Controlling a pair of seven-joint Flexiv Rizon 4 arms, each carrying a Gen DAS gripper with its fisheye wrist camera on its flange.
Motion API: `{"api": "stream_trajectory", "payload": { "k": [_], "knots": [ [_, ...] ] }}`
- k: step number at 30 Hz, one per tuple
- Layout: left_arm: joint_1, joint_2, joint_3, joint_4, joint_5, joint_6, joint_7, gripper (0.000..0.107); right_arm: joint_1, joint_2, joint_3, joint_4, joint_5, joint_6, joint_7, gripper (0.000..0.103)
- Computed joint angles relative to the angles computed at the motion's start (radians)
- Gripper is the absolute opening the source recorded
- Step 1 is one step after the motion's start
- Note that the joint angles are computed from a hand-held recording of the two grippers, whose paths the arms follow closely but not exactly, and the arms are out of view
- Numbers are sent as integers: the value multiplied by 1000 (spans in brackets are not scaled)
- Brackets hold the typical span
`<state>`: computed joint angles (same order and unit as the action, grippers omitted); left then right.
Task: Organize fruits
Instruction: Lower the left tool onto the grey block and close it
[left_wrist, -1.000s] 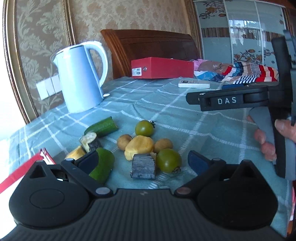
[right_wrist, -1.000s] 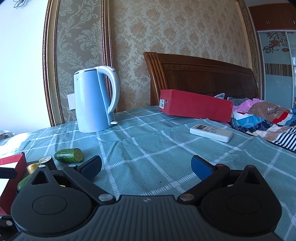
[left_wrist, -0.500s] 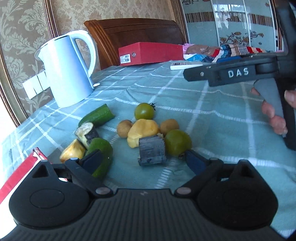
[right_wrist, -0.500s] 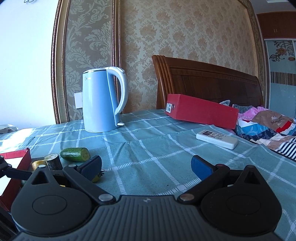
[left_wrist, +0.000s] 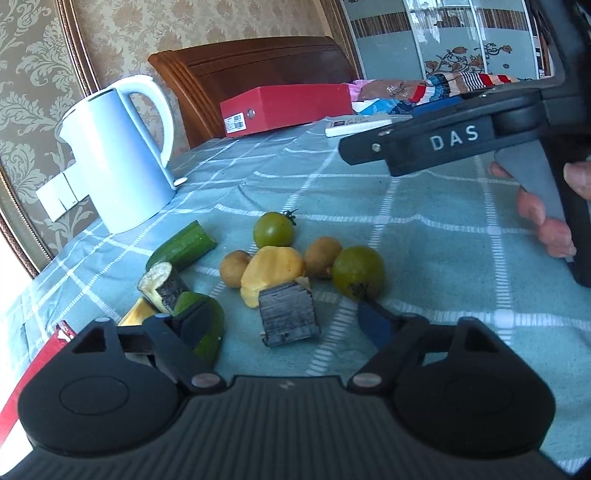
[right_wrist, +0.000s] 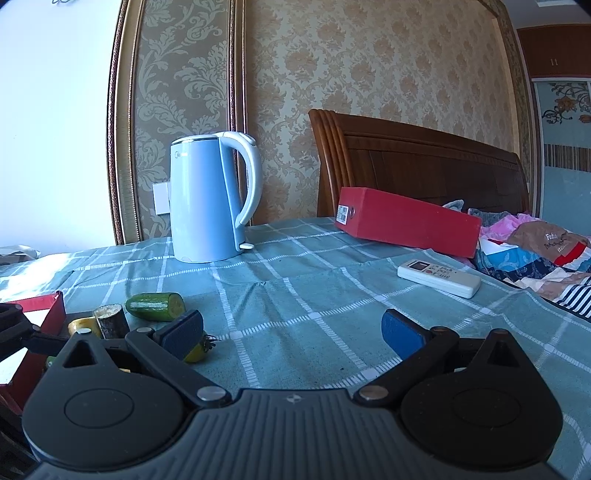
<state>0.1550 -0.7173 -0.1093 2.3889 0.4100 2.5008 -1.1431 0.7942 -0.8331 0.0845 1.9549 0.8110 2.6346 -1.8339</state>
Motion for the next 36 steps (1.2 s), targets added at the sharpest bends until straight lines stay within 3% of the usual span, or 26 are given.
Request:
{"api": "stream_trajectory", "payload": {
  "k": [4, 7, 9, 11, 13, 22, 27, 30, 32, 36],
  "knots": [
    [-135, -19, 75, 31, -117, 106, 83, 75, 4, -2, -3, -6, 13, 8, -13, 103],
    [-164, -4, 66, 53, -189, 101, 91, 71, -1, -2, 2, -4, 9, 9, -11, 103],
    [-198, -10, 82, 65, -197, 161, 124, 73, -1, -2, 2, -7, 14, 9, -14, 103],
    [-219, 2, 85, 71, -225, 128, 164, 73, -5, 0, 5, -6, 12, 4, -11, 103],
    [-196, -6, 68, 64, -215, 113, 152, 76, -7, 0, 8, -1, 6, 6, -4, 103],
    [56, 7, -56, 29, 2, -25, -82, 79, -8, -4, 9, 8, 3, 24, 7, 103],
    [35, 9, -29, 19, -27, -32, -116, 75, -12, -4, 10, 13, -7, 23, 21, 103],
    [-19, 6, -1, 17, -84, -10, -112, 70, -10, -4, 8, 12, -6, 21, 22, 103],
    [-12, 13, -15, 16, -93, -31, -143, 57, -9, -4, 8, 12, -6, 21, 23, 103],
    [-65, 11, 22, 19, -123, -2, -118, 46, -8, -7, 8, 12, -7, 21, 25, 103]
  ]
}}
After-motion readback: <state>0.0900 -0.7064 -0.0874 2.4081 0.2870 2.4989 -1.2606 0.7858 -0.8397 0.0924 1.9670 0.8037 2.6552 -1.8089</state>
